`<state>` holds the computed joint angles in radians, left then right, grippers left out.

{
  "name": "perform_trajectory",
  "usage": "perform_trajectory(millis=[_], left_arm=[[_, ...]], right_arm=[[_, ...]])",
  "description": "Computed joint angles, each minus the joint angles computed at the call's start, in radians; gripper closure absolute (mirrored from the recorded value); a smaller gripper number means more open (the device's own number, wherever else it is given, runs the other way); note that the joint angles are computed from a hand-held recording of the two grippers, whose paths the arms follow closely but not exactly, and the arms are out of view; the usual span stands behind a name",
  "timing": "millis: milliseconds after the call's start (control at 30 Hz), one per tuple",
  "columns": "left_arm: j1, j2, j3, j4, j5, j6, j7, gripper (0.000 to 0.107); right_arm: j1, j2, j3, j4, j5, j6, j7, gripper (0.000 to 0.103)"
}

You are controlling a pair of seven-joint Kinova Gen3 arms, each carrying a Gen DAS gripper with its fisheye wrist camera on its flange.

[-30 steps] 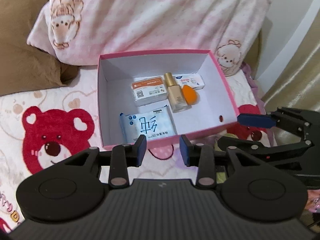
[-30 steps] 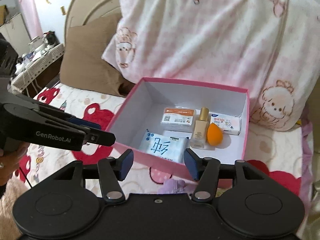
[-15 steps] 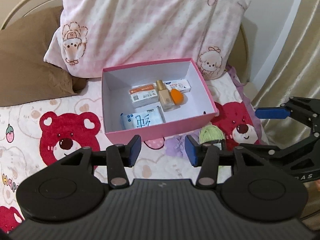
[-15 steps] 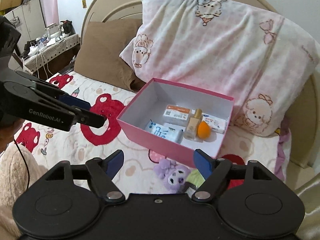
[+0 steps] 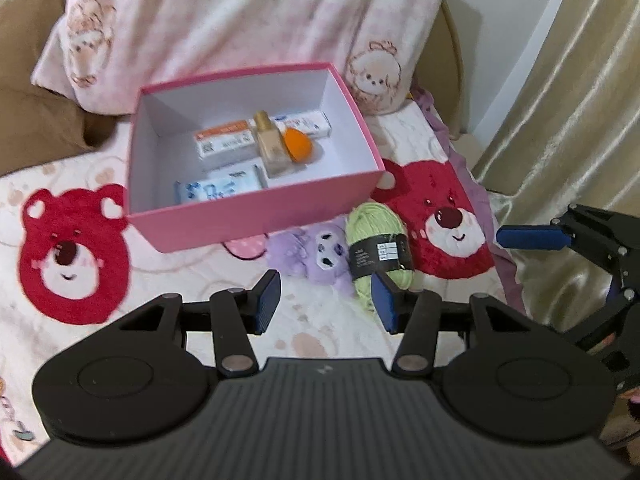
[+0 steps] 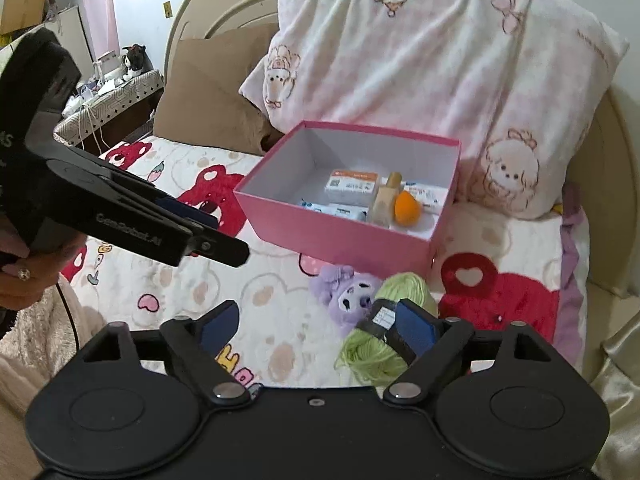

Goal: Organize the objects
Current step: 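Withdraw the left gripper and move it toward the green yarn ball, then close the left gripper on the green yarn ball's black label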

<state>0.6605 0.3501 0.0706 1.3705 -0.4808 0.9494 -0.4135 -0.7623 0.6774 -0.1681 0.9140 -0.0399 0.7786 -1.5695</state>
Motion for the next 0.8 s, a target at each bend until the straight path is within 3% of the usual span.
perform_trajectory(millis=[233,500,633,800], left_arm=[[-0.019,0.064,-0.021,0.028,0.006,-0.146,0.006,0.054],[-0.001,0.123,-0.081,0.072,0.007,-0.324,0.019,0.04],[0.009,0.156,-0.115,0.091,0.018,-0.402,0.025,0.035],[-0.012,0.212,-0.107,0.051,0.08,-0.388,-0.031,0.035]], right_arm=[[-0.004,0.007,0.022,0.122,0.03,-0.144,-0.024,0.012],[-0.108,0.036,0.155,0.255,0.193,-0.365,-0.178,0.012],[-0.062,0.055,0.109,0.288,0.178,-0.444,-0.192,0.012],[-0.001,0.089,0.04,0.268,0.127,-0.442,-0.153,0.011]])
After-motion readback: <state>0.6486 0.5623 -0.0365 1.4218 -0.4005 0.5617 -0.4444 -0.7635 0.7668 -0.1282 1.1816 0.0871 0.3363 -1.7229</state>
